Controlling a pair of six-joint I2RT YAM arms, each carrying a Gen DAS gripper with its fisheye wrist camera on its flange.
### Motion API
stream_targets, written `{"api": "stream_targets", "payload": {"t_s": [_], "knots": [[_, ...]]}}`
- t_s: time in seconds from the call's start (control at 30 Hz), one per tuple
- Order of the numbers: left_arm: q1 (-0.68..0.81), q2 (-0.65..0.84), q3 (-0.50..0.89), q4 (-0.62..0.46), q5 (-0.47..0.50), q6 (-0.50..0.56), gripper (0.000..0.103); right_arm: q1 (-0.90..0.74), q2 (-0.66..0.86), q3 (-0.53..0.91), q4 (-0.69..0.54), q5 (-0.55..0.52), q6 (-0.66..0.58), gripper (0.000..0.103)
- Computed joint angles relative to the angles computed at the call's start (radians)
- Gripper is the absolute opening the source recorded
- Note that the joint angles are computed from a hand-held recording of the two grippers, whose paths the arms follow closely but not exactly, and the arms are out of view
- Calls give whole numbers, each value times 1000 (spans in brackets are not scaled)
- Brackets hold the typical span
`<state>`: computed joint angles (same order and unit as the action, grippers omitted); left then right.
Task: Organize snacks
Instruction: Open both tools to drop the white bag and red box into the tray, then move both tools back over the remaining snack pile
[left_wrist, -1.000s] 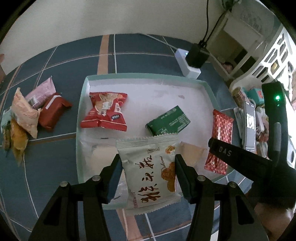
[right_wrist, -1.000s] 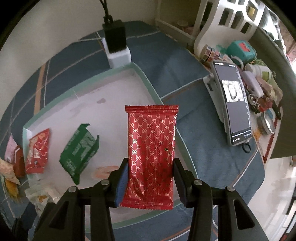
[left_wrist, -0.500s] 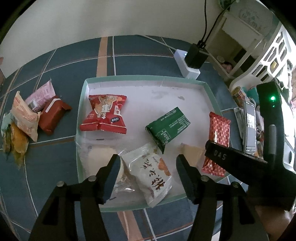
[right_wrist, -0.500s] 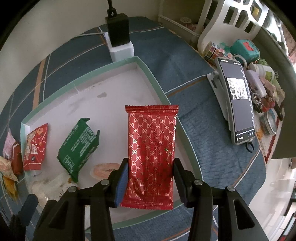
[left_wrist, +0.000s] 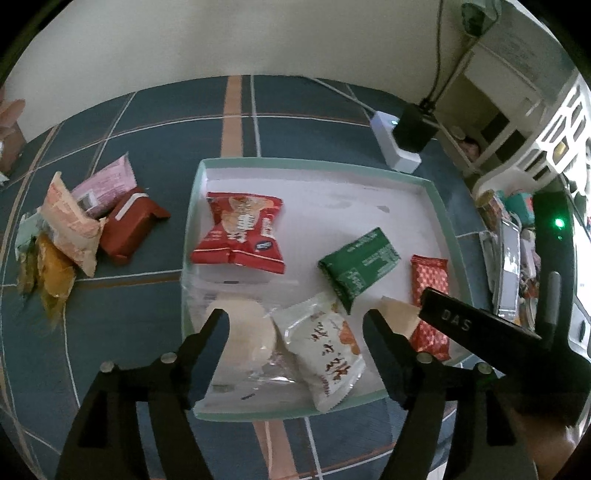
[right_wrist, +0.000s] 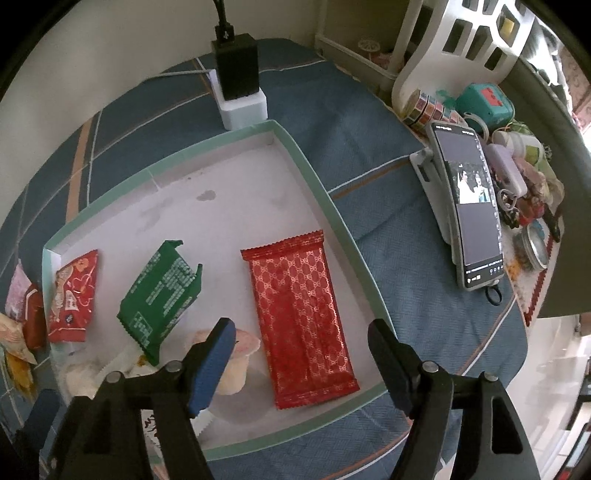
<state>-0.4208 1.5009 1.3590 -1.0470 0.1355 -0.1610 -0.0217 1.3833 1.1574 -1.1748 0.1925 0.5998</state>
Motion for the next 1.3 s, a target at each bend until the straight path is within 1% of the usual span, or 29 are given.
{"api": "stream_targets", "payload": {"t_s": [0.13, 0.2, 0.23, 0.3, 0.37, 0.43, 0.57, 0.87, 1.07, 1.3], "knots": [[23, 8, 3, -3, -22, -18, 80, 3, 6, 4, -3, 0, 3, 83], [31, 10, 1, -4, -55, -30, 88, 14, 6, 11, -11, 5, 10, 86], [36, 12, 0, -5, -76, -36, 96, 17, 6, 13, -12, 7, 10, 88], [48, 14, -3, -3, -125, -51, 97, 41, 7, 22, -24, 15, 29, 92], [67, 15, -6, -3, -160, -52, 97, 53, 6, 25, -29, 18, 40, 99], [83, 18, -5, -2, -182, -56, 98, 61, 8, 28, -29, 20, 44, 101], [119, 24, -5, -1, -206, -62, 102, 90, 20, 43, -40, 42, 58, 102], [172, 47, 6, 0, -277, -57, 102, 157, 31, 71, -56, 50, 94, 103], [225, 60, 10, -14, -248, -48, 102, 227, 33, 99, -72, 52, 135, 103], [277, 63, 13, -25, -257, -28, 102, 324, 41, 153, -88, 48, 175, 103]]}}
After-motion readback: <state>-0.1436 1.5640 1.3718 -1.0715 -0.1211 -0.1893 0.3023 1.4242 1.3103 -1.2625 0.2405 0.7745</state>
